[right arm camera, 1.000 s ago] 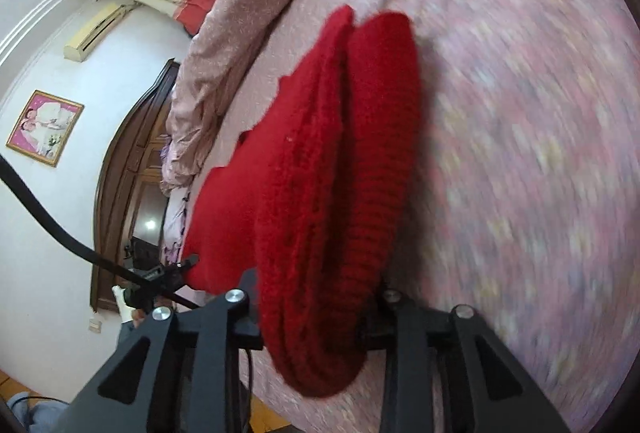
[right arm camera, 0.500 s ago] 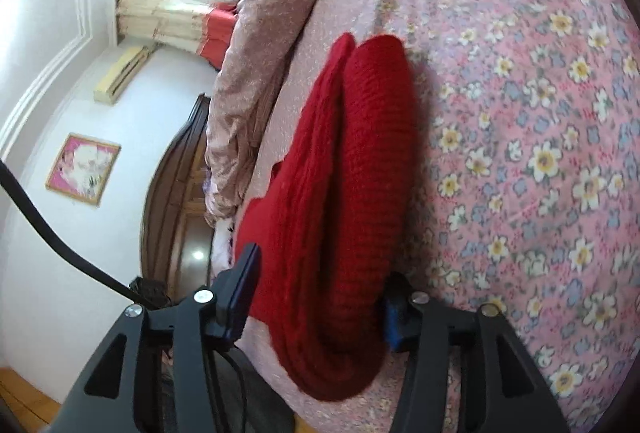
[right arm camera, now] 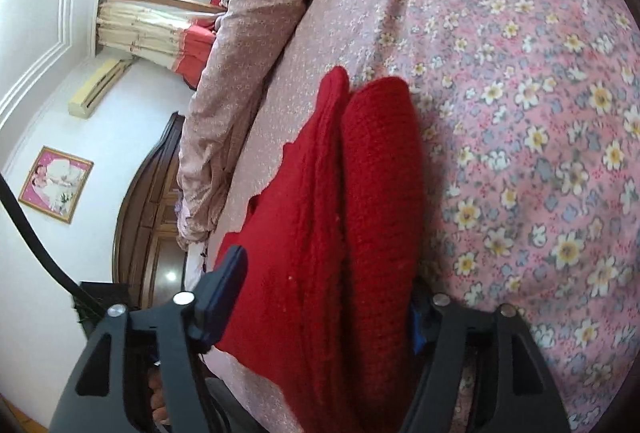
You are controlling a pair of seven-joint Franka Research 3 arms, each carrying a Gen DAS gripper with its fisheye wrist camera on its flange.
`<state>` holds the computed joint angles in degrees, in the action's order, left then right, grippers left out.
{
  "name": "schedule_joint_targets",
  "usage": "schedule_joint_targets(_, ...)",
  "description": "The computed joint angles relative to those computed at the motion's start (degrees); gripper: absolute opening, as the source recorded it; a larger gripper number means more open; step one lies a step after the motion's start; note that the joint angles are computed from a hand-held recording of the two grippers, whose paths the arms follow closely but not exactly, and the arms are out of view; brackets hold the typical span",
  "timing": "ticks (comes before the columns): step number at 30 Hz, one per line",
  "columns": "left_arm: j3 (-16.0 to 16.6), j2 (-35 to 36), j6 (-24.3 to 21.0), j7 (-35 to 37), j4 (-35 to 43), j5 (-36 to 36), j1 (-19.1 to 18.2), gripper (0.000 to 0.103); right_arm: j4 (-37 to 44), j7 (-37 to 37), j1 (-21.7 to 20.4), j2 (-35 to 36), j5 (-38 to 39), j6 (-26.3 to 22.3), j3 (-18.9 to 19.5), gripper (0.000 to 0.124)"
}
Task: Fold small clothes
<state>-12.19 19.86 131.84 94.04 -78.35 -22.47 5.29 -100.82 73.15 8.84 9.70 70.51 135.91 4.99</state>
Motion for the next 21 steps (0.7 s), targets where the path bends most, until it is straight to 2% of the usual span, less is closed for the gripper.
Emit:
schedule_joint_targets(1,0.21,0.13,-0.29,-0.35,0.32,1.09,-0.44,0.000,0.49,2.32,0.56,0.33,-3.42,0.46,-0.23,0.023)
schedule_joint_targets(2,0.49,0.71,-0.84,-1.21,1.09,2.26,-0.91,0.000,1.00,4.10,0.64,0.83,-5.54,-0.38,-0.38,0.024)
schedule_joint_targets(5,0.41,3.72,-2.57,-2.97,3.82,2.86,-1.05,0.000,-0.06,2.54,-0.05,0.44,-2.44,-0.51,0.07,0.023)
schedule_joint_targets(8,0.56,8.42,-5.39,-6.50,7.41,4.70,-1.48,0.000,0.15,2.62,0.51,-0.24,-5.07,0.24,-0.04,0.022)
schedule_joint_targets(10,-0.68,8.00,-2.03,-5.47,4.96,2.73,-0.29,0.000,1.64,3.79,0.94,0.19,-6.52,0.47,0.03,0.022)
schedule_joint_targets(12,-0.75,7.58,-2.29,-6.31,4.84,3.02,-0.20,0.000,3.62,5.82,1.47,0.43,-9.57,0.50,0.01,0.021)
schedule_joint_targets(16,-0.88,5.98,-3.54,-6.10,4.80,3.84,0.03,0.000,10.38,13.48,3.93,1.62,-24.62,-0.37,-0.47,0.021)
schedule_joint_targets(18,-1.71,3.63,-0.12,-4.27,1.83,0.23,1.43,0.000,13.58,17.15,5.15,2.22,-31.19,-1.17,-0.53,0.021)
schedule_joint_targets(19,-0.68,3.78,0.88,-4.94,1.92,0.54,0.66,0.000,14.50,18.10,5.14,2.18,-32.79,-2.17,-0.56,0.021)
schedule_joint_targets(20,0.16,5.58,-0.66,-8.02,4.00,3.17,-0.18,0.000,15.79,19.37,5.29,2.47,-34.60,-3.17,-0.60,0.021)
schedule_joint_targets(21,-0.69,8.42,-3.41,-9.01,6.72,1.79,0.77,0.000,17.98,21.30,5.67,3.20,-37.34,-4.78,-0.78,0.021)
